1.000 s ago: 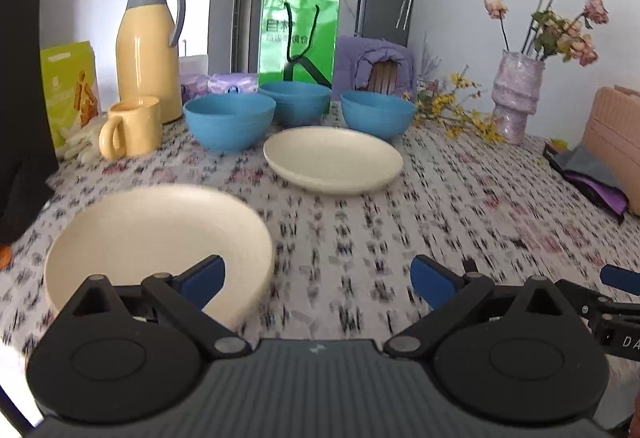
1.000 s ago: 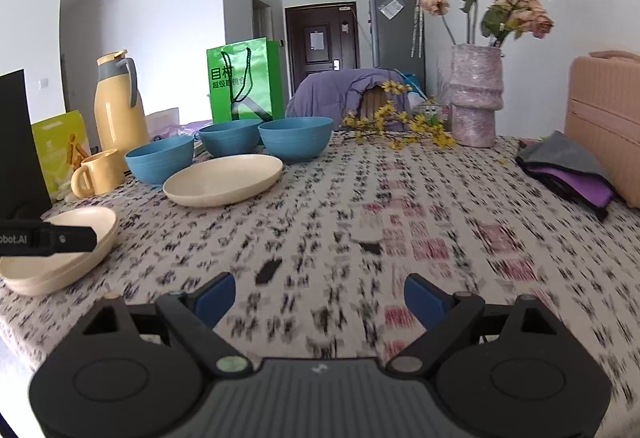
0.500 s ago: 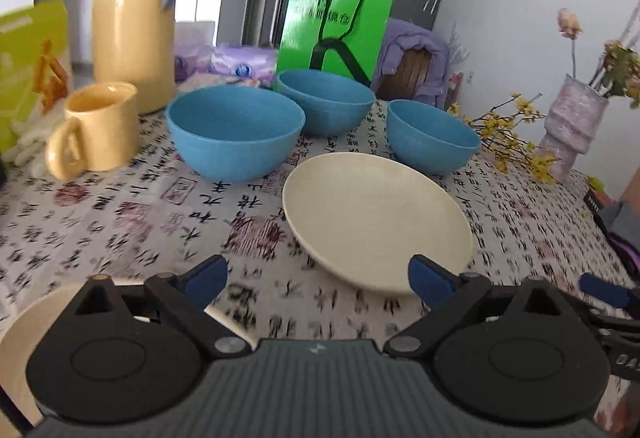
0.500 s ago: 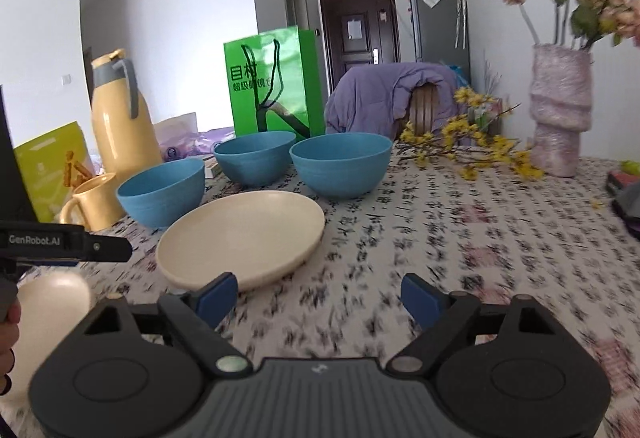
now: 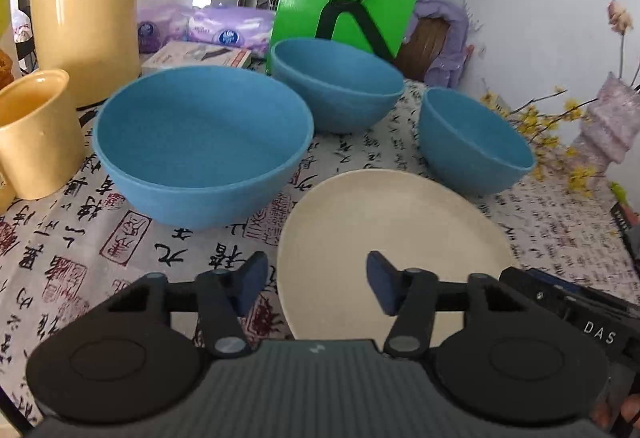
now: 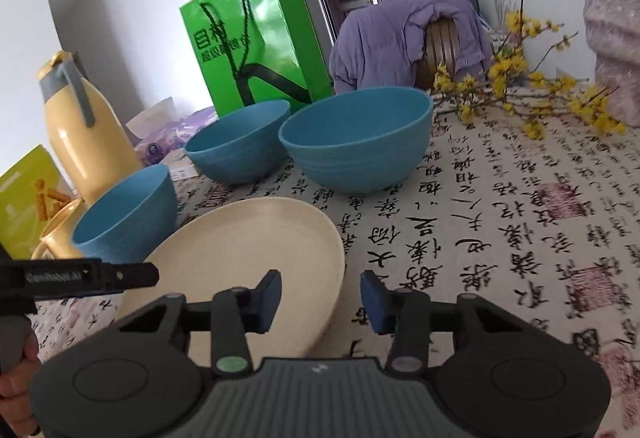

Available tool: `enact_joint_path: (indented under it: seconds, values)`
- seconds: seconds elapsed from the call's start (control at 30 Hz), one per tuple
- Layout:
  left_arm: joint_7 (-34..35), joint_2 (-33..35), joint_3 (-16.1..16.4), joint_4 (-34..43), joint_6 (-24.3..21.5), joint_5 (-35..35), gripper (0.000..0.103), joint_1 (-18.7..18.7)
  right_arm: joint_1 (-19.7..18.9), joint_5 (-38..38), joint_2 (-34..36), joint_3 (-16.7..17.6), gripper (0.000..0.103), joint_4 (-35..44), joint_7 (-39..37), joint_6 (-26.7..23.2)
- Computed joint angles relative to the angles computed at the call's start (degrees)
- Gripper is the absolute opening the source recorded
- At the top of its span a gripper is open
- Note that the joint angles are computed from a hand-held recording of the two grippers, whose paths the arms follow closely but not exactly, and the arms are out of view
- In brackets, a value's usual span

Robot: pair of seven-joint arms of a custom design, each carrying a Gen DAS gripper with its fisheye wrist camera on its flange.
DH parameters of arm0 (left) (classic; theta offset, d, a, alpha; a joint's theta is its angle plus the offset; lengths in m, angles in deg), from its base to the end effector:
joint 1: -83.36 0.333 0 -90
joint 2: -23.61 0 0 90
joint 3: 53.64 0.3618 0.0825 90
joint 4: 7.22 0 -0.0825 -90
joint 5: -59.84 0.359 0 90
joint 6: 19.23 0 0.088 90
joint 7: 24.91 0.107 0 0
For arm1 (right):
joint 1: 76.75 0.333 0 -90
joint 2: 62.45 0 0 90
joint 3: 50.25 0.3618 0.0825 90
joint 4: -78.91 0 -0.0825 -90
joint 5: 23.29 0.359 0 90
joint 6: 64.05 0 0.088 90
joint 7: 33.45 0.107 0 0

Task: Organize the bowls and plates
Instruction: 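Grasp a cream plate rim with the left gripper while the right gripper grasps another plate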

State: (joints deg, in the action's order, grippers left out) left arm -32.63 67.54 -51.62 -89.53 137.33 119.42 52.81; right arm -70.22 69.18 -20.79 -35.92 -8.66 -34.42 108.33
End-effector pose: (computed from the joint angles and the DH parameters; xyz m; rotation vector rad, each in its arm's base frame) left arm 0.6548 -0.4019 0.3269 -2.0506 1.4796 -0.8569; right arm 0.7099 0.1485 0.3079 -1.7549 1.3491 -0.3646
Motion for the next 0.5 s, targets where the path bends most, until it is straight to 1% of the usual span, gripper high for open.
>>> enact_joint_path:
  seconds: [0.03,0.1,0.17,0.2,0.27,0.37,0.4,0.5]
  values:
    - [0.72,0.53,-0.33,0.59,-0.02,-0.45,0.048,0.35,0.50,-1.92,0.66,-0.49,0.035,0.66,2.12,-0.08]
    - [1.97,1.42,-0.74,1.60,-0.26,-1.57,0.045,0.74,1.06,-6.72,1.91,-1.09,0.023,1.61,7.27,-0.30]
    - [2.47,1.97,-0.80,2.11,-0.34,-2.56,0.040,0.90,0.59,-9.36,2.72,-0.48,0.018,2.09,9.79,-0.44]
    - [2.70,2.03,-0.86,2.07,-0.40,-3.14,0.038,1.03,0.26,-9.94,3.19,0.13,0.018,2.42,10.12,-0.08]
    - [2.87,2.05,-0.69,2.00,-0.61,-3.81,0.030,1.00,-1.39,-8.73,3.57,2.48,0.017,2.60,8.21,0.80]
    - [3.39,1.78,-0.74,1.92,-1.49,-4.78,0.022,0.98,-1.89,-8.17,3.84,3.44,0.013,2.79,7.50,1.86]
    - [2.90,1.51,-0.42,1.54,-1.19,-4.52,0.022,0.80,-1.87,-8.18,3.82,3.54,0.011,2.75,7.44,2.38]
    - [2.18,0.69,0.22,0.96,-1.33,-3.40,0.020,0.06,-2.70,-5.68,3.21,4.82,0.011,2.34,4.05,3.44]
